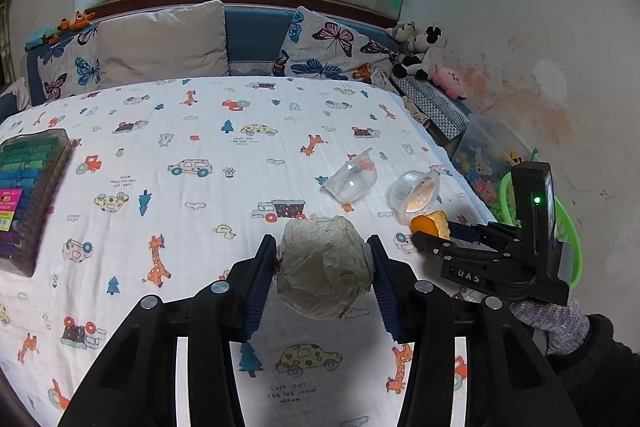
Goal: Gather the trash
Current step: 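Grasp the crumpled white tissue with the left tool while the right tool grasps the orange peel, then drop the orange peel into the green basket with the right tool while the left tool drops the tissue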
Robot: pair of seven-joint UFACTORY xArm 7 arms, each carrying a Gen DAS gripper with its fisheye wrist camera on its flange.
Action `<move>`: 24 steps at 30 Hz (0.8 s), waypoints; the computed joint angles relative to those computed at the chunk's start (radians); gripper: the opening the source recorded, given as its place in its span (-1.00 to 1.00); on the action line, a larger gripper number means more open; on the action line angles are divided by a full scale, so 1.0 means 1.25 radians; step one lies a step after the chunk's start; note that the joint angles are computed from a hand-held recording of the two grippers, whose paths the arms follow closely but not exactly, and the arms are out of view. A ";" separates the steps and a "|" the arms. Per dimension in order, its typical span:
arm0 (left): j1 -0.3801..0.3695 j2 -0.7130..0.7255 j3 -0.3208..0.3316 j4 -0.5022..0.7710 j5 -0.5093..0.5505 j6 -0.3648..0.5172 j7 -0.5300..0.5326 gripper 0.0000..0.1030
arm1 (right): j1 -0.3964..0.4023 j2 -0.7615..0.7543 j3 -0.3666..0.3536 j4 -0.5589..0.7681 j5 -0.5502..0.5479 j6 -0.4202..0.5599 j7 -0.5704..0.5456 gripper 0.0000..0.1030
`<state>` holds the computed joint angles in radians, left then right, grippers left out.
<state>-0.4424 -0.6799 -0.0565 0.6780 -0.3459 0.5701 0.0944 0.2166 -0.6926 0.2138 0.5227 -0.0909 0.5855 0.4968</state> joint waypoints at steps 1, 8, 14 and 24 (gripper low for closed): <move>-0.001 0.001 0.000 0.000 -0.001 -0.001 0.000 -0.12 | 0.001 -0.006 -0.001 -0.002 0.002 0.002 0.001 -0.15; -0.013 0.004 0.001 0.007 -0.005 -0.002 0.009 -0.12 | 0.015 -0.074 -0.010 -0.027 0.020 0.023 0.000 -0.22; -0.036 0.008 -0.009 0.015 -0.020 0.000 0.011 -0.12 | 0.022 -0.177 -0.015 -0.057 0.039 0.068 0.002 -0.22; -0.099 0.047 -0.047 0.051 -0.045 -0.017 0.016 -0.12 | -0.015 -0.421 -0.036 -0.107 0.037 0.228 -0.005 -0.22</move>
<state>-0.5664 -0.6208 -0.1157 0.7415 -0.4018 0.5495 0.1146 0.1978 -1.2185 0.1685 0.3886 -0.0441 0.8707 0.4910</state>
